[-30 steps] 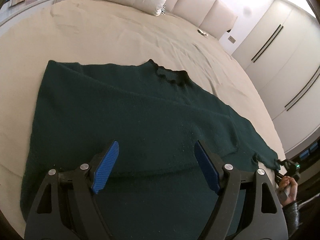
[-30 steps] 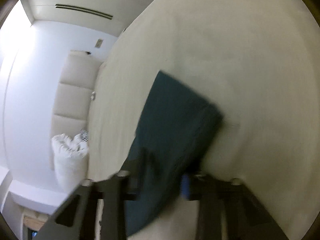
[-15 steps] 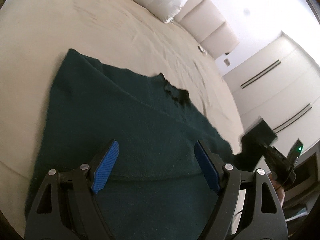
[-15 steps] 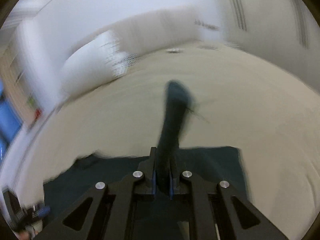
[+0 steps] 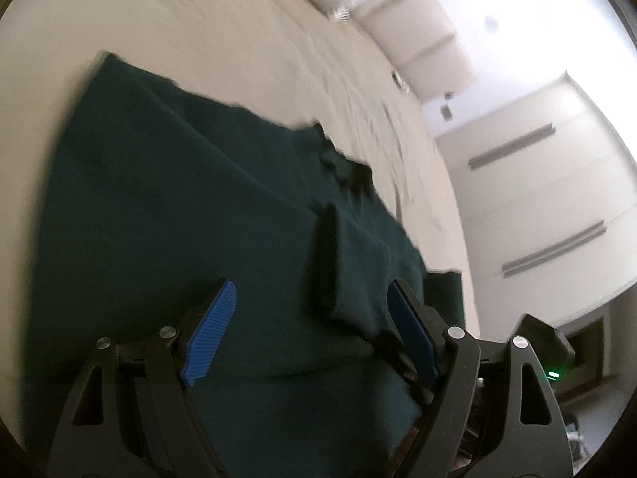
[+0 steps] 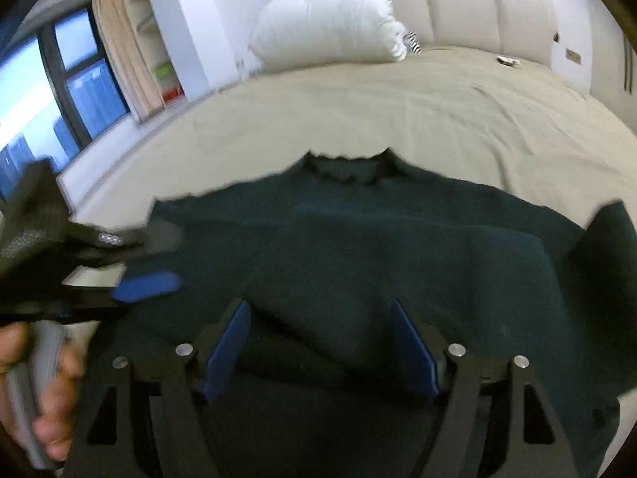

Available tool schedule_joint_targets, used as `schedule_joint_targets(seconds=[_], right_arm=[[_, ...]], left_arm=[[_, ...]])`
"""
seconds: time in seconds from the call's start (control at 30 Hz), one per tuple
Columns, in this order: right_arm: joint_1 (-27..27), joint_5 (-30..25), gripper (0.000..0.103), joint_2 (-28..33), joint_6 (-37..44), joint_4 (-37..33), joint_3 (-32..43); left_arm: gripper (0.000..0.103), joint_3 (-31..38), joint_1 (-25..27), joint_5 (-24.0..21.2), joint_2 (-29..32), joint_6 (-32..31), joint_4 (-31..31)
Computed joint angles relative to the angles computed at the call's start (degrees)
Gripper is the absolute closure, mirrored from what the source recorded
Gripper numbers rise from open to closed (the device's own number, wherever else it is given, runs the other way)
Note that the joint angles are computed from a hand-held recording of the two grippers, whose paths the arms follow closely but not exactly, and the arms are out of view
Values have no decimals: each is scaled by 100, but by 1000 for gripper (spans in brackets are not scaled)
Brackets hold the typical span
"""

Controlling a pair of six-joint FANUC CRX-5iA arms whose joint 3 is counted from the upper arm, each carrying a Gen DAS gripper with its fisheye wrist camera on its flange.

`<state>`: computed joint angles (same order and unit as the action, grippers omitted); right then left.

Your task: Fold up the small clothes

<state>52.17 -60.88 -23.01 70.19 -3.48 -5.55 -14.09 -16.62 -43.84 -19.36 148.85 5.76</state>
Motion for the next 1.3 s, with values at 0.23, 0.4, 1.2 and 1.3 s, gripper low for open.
schedule_joint_targets(seconds=[0.23,0.4,1.2,1.3], right_arm=[[-1461,-275,27,-615,60,-1495,-112],[-2613,-607,29,-735,318,-2631,-134],[-5623,-587,24,-672,-978,-5392,-496],[-5635,-744,24,-518,-931,-5670,-449]], left_arm=[[25,1228,-148,-1048,1183,-574,-115],[62,1799,-238,-1608,1577,-545,-298],[95,1144,-727,-1970,240,853,-1941],[95,1169,-688,-2043,321,648,-1864]])
